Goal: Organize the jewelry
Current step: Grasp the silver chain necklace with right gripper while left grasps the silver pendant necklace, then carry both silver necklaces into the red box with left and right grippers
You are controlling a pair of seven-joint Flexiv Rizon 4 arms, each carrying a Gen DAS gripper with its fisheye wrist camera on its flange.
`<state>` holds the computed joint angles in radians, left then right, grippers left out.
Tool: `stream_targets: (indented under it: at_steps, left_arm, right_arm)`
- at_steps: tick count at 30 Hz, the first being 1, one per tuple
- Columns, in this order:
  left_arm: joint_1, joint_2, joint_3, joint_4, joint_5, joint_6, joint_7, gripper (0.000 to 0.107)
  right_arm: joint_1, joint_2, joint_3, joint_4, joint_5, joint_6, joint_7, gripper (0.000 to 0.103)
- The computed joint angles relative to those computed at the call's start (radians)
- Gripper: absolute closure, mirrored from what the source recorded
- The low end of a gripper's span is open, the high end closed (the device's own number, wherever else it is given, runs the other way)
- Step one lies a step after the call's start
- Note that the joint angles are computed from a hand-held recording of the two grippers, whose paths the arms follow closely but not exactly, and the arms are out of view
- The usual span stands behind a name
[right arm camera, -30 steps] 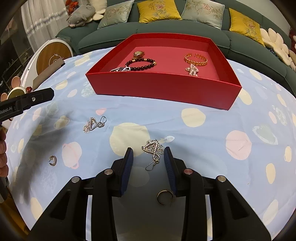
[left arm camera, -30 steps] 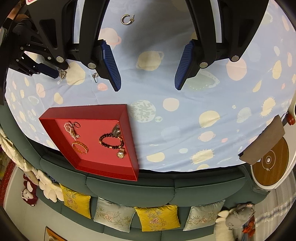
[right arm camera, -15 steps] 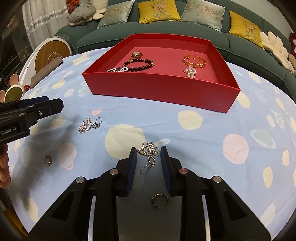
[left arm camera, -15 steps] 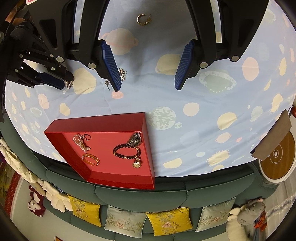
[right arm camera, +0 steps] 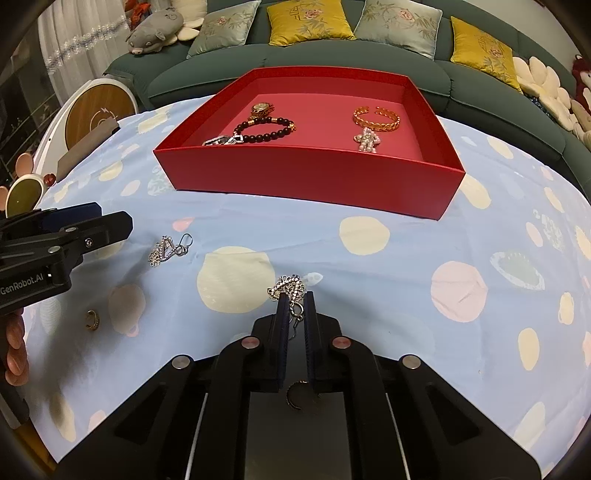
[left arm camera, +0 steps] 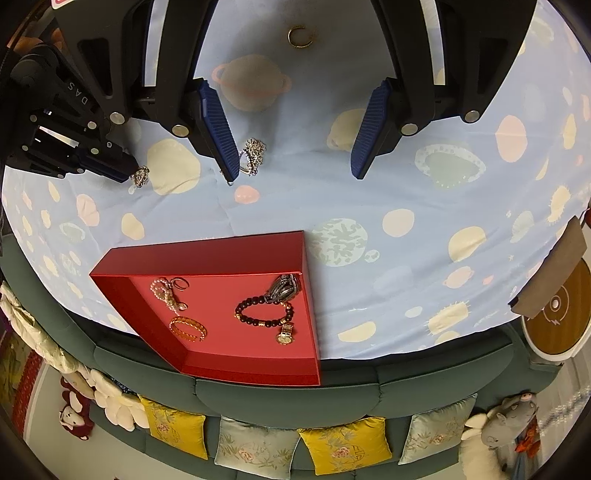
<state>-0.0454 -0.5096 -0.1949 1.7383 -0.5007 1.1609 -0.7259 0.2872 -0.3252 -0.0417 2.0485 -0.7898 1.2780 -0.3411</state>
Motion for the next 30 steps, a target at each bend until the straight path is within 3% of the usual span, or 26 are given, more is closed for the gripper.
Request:
stream_targets:
  at_steps: [8,15,23,25,27,30]
  left_arm:
    - [-0.013,-0.009,0.003,0.004,0.019,-0.029,0.010,0.040]
    - [-0.034,-0.031,-0.004,0.010,0.040,0.000,0.020,0.040]
    - [-0.020,-0.045,-0.055,0.038,0.031,0.094,0.064,0.063]
    - [-0.008,-0.046,-0.075,0.046,0.021,0.112,0.085,0.076]
    - [-0.002,-0.046,-0.085,0.047,0.015,0.112,0.098,0.083]
    - [0.009,-0.040,-0.099,0.054,-0.003,0.099,0.120,0.083]
  right_arm:
    - [-0.013,0.027,0.000,0.025,-0.005,0.034,0.023,0.096]
    - [-0.025,0.050,0.001,0.048,-0.019,0.047,0.037,0.096]
    - [-0.043,0.070,-0.003,0.067,-0.044,0.062,0.070,0.096]
    - [-0.048,0.073,-0.002,0.069,-0.048,0.065,0.075,0.096]
    - [-0.051,0.074,-0.001,0.071,-0.053,0.065,0.080,0.096]
    - [-0.056,0.077,0.000,0.072,-0.060,0.067,0.087,0.096]
